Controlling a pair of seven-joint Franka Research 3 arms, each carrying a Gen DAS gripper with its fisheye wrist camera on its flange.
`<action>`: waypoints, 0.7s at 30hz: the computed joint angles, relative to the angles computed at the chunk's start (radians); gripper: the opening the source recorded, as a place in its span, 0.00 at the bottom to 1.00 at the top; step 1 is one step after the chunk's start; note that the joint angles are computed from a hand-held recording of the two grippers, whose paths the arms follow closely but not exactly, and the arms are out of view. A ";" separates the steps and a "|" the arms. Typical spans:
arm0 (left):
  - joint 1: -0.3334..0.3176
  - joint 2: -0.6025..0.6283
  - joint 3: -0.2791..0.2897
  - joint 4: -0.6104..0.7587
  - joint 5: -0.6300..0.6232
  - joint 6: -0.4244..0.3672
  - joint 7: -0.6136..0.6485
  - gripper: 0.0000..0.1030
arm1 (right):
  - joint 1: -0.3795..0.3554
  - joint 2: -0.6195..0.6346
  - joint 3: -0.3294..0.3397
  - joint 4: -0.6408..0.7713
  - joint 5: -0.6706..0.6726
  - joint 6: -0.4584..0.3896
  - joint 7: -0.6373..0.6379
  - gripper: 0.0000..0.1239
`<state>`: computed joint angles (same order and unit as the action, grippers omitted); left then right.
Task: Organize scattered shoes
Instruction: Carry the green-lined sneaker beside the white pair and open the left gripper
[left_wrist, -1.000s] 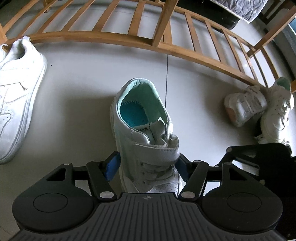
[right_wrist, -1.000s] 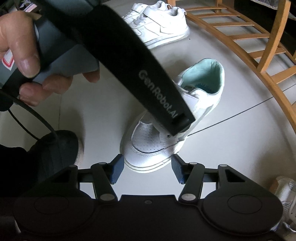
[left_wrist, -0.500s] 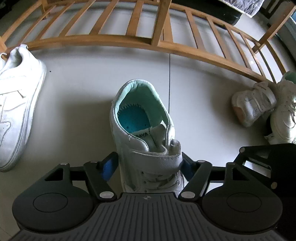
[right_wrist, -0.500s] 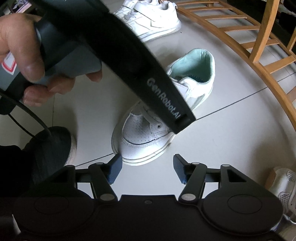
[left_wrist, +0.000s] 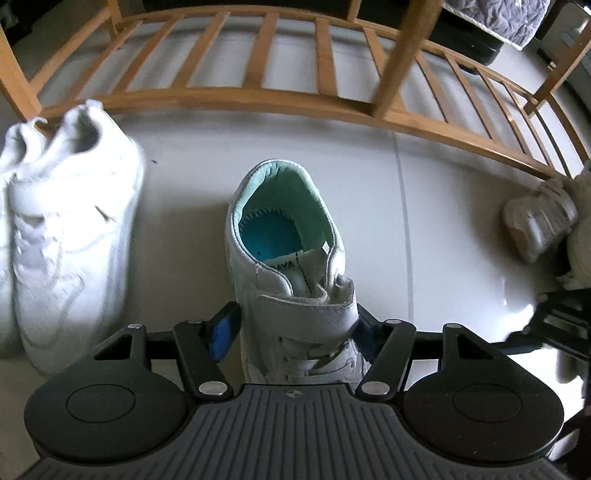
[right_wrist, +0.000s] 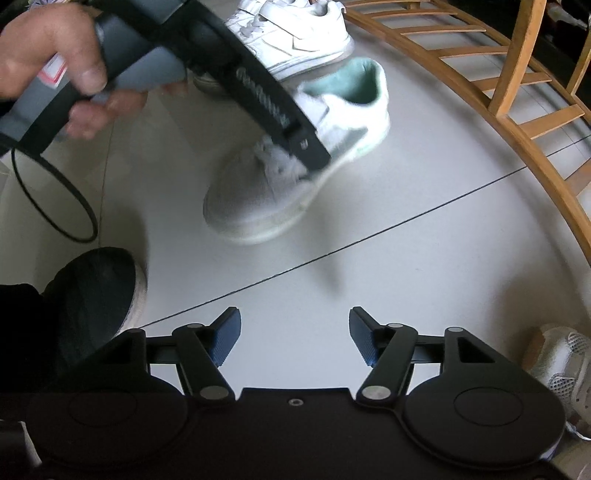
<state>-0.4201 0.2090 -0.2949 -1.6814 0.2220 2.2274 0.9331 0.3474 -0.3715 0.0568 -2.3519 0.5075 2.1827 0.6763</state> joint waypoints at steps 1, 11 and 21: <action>0.005 -0.001 0.002 0.000 -0.002 0.001 0.013 0.63 | 0.000 0.001 0.001 0.003 -0.001 0.000 0.003 0.55; 0.026 0.038 0.029 0.073 0.077 -0.052 0.143 0.60 | 0.010 -0.001 0.024 0.012 -0.019 0.006 0.058 0.56; 0.032 0.036 0.045 0.071 0.120 -0.058 0.114 0.58 | -0.013 -0.078 -0.008 -0.073 -0.034 0.022 0.041 0.56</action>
